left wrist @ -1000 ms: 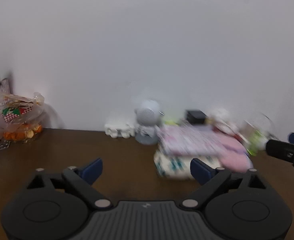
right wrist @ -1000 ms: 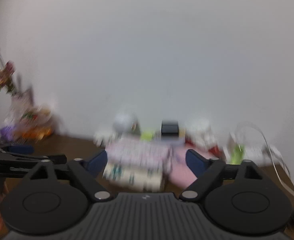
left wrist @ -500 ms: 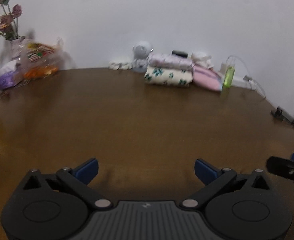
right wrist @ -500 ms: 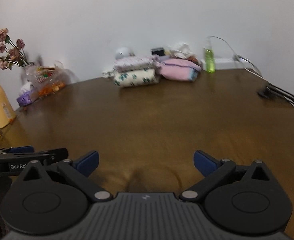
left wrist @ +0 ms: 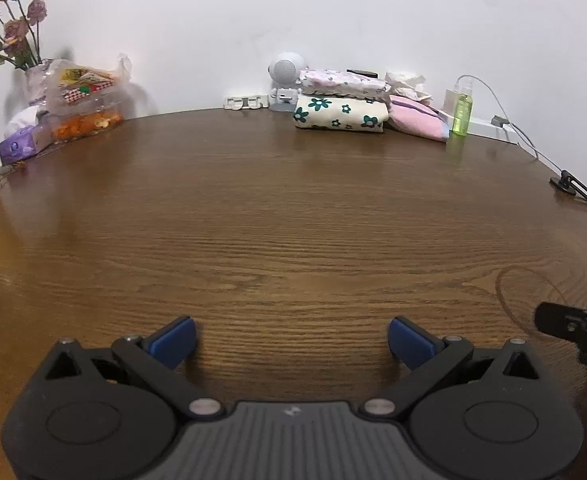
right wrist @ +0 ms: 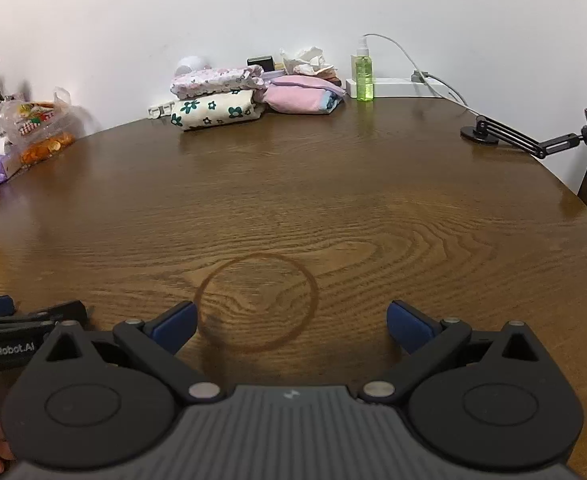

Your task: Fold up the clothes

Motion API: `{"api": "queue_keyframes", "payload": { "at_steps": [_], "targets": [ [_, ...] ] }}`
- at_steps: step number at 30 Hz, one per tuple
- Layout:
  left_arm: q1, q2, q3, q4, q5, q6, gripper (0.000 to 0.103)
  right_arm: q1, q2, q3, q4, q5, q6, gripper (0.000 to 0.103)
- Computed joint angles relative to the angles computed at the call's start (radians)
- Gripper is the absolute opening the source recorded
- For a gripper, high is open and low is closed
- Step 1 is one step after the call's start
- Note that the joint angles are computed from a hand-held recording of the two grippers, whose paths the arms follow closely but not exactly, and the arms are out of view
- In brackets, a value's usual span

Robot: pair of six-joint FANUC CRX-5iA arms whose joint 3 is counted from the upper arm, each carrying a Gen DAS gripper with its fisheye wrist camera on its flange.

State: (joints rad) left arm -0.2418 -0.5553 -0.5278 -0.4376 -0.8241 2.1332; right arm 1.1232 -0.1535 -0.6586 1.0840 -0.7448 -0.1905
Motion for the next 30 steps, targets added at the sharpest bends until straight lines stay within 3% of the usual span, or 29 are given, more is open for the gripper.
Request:
{"api": "queue_keyframes", "payload": {
  "at_steps": [5,11,17,30],
  "targets": [
    [0.017,0.004,-0.008,0.038,0.028,-0.055,0.103,0.03,0.055,0.05,-0.027,-0.072,0.077,0.103],
    [0.039,0.01,-0.018,0.088,0.061,-0.122,0.103,0.027,0.046,0.04,-0.019,-0.057,0.077,0.102],
    [0.011,0.055,0.018,0.029,0.052,-0.041,0.103,0.016,0.055,0.051,-0.023,-0.053,0.098,0.102],
    [0.008,0.064,0.021,0.033,0.061,-0.05,0.103,0.017,0.076,0.068,-0.022,-0.077,0.074,0.102]
  ]
}}
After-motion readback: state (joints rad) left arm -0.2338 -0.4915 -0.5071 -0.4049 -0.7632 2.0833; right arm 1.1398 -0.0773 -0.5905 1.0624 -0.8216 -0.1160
